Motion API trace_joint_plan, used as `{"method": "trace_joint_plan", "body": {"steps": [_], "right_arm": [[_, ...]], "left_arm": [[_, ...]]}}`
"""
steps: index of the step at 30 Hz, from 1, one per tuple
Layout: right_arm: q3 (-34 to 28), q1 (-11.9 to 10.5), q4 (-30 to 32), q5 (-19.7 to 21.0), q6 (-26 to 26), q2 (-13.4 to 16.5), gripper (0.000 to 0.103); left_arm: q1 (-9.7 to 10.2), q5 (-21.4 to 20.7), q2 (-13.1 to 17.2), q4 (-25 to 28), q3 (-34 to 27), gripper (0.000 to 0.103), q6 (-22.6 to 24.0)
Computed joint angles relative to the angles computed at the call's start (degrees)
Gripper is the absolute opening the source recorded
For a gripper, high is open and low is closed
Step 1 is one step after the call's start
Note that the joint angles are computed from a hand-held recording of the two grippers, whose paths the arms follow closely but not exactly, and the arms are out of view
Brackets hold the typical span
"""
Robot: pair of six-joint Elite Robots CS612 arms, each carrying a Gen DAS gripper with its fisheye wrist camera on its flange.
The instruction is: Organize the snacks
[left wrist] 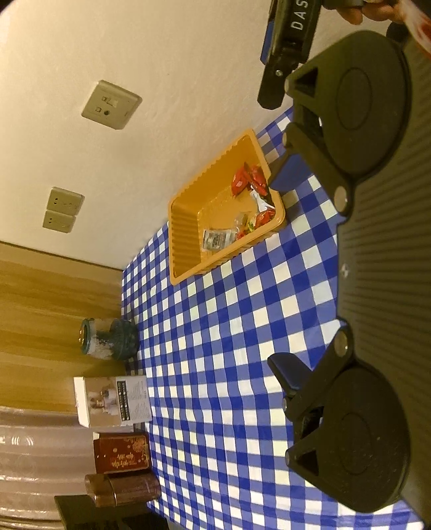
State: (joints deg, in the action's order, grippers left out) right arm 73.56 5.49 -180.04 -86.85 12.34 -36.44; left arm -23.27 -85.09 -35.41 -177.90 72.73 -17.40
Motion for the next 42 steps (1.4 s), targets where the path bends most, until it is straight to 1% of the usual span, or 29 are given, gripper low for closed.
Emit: {"method": "trace_joint_plan", "body": {"steps": [7,11,16,20,23,28,34,42], "right_arm": [[3.8,0.4,-1.7,0.2,-1.1,-2.2,0.087],[6.1,0.6,-2.2,0.4,-1.3,-3.4,0.087],[8.9,0.9,-2.4,0.4,-0.8,-4.9,0.087],[11.0,1.1,-3.5,-0.2,-0.8,-6.1,0.087],[12.3,1.5,-4.3,-0.5,-1.5,-7.0,0.087],[14.0,2.0,-5.3,-0.3,-2.5,-8.2,0.087],[15.1,1.9,-5.1,1.1,-1.8,-9.2,0.087],[15.6,2.1,-5.2,0.7,-2.2,-9.7,0.087]], "left_arm": [[-0.68,3.5,-3.3,-1.8,5.2,0.103,-2.3],[-1.33,7.1,-5.1,-2.0,7.9,0.103,-2.8],[-1.68,7.8,-7.2,-2.6,11.0,0.103,-3.1],[-1.73,7.4,-8.6,-3.1,13.3,0.103,-4.3],[-1.85,7.1,-9.4,-3.8,14.8,0.103,-4.4],[-2.33,7.9,-10.8,-5.9,17.3,0.103,-4.3],[-2.71,8.6,-12.0,-7.1,19.4,0.103,-3.4],[-3.01,9.1,-12.7,-7.8,20.6,0.103,-2.6]]}}
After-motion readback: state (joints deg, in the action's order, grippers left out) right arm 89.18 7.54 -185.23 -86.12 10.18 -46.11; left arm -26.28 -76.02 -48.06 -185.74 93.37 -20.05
